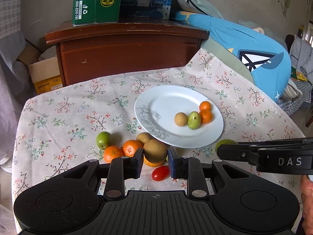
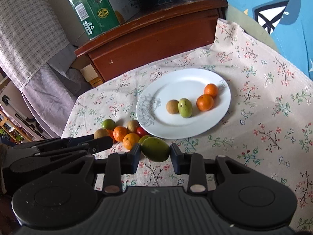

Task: Organize fruits
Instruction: 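Grasp a brown kiwi with the left gripper while the right gripper grasps a green mango, then carry the kiwi and green mango with both grippers over the white plate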

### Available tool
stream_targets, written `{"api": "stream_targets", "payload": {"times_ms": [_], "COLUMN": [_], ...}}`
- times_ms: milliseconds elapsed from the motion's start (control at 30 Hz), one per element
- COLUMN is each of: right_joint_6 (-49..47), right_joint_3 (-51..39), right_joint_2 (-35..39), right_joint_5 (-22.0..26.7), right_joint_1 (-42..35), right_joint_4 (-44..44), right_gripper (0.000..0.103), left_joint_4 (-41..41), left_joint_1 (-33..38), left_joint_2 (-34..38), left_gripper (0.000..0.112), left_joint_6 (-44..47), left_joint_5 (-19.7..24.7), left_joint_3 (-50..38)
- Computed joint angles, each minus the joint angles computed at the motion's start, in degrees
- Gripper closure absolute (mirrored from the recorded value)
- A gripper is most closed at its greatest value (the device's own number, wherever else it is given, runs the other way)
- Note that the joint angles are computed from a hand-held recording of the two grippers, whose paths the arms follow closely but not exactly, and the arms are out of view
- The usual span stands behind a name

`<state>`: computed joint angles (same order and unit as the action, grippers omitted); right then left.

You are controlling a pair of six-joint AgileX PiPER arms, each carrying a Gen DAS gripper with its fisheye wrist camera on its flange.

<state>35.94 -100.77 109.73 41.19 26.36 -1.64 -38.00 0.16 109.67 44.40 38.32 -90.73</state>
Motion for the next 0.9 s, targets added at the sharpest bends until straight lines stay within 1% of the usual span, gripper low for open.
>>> {"api": "stream_targets", "payload": {"times_ms": [100,233,333,433,667,900], "right_joint_6": [-0.1,-1.3,-2.0,-2.1,-6.3,-7.8], "right_joint_3": [-0.2,-0.9,-1.9,-4.2,-11.3,-21.2], "right_joint_2": [-0.7,-0.9,-0.1,1.7,7.0,14.1], "right_joint_5": [-0.6,-0.7,-0.9,-0.3,0.8,4.6], "right_joint_1": [-1.0,-2.6,-3.8,-4.3,-5.8,-7.5], "right_joint_4": [-0.4,-0.5,0.5,0.4,2.6,4.0], "right_gripper": [0.070,0.070,0.070,0.070,0.070,0.070], "left_joint_4": [0.6,1.2,1.7,2.3,3.1,6.9], "left_joint_1": [0.2,0.6,0.3,0.0,-0.9,-2.2], "left_joint_2": [1.2,3.8,5.6,8.0,13.1,20.6], "left_gripper": [0.088,0.088,0.088,0.088,0.088,0.088], "left_joint_6": [-0.8,-2.3,-2.5,-3.6,-6.3,-12.4], "left_joint_5": [0.9,3.6,4.2,5.7,8.3,13.1], "left_joint_3": [-2.8,-8.1,-11.3,-15.4,-23.8,-35.8]}}
